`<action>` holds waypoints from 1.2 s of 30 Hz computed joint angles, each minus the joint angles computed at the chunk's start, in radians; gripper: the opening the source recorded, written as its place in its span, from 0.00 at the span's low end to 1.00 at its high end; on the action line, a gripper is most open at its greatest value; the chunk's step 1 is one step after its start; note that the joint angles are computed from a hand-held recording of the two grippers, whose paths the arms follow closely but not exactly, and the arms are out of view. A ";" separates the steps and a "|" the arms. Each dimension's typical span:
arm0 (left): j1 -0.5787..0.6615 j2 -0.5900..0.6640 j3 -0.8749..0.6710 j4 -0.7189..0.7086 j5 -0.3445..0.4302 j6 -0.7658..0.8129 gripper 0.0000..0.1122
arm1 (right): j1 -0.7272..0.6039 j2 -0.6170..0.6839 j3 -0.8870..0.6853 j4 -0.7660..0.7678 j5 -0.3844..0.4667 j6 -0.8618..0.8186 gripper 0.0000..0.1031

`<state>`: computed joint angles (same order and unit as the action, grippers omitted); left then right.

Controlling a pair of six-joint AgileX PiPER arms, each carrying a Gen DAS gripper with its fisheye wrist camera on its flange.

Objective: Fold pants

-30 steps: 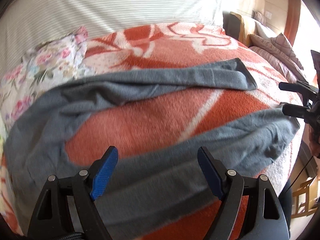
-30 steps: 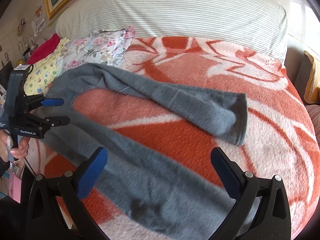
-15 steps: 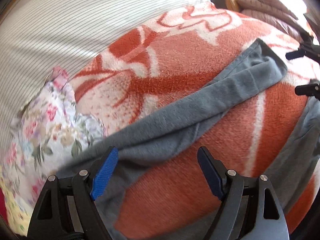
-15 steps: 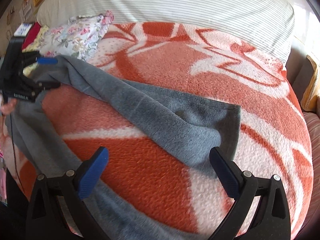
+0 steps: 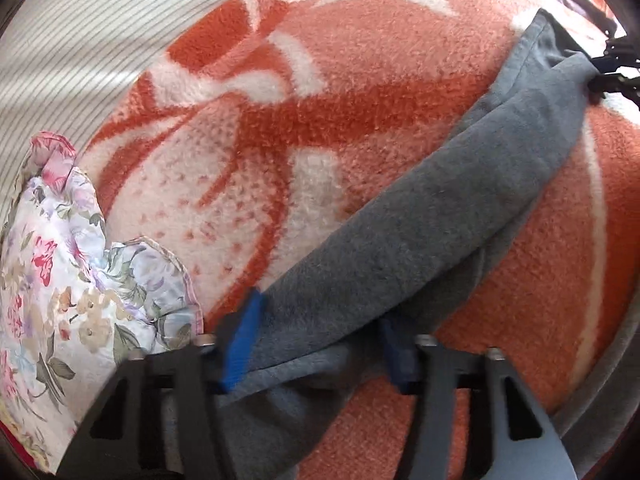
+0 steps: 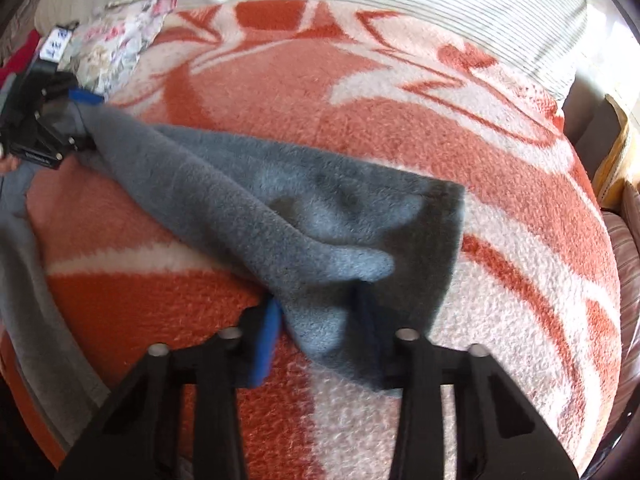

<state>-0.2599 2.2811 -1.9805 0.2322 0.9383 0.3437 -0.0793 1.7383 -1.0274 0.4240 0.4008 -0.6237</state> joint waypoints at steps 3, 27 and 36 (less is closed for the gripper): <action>-0.019 -0.078 0.105 0.035 -0.058 -0.020 0.08 | -0.017 -0.050 0.016 0.044 0.007 -0.034 0.16; -0.273 -0.680 0.714 -0.050 -0.157 -0.249 0.02 | -0.171 -0.488 0.200 -0.061 0.179 0.026 0.07; -0.404 -0.803 0.899 0.070 -0.218 -0.499 0.03 | -0.332 -0.693 0.382 0.087 0.288 -0.173 0.07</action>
<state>-0.6637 1.4778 -1.0818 0.3020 0.7200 -0.1558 -0.4113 1.0450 -0.6456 0.5109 0.6885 -0.7972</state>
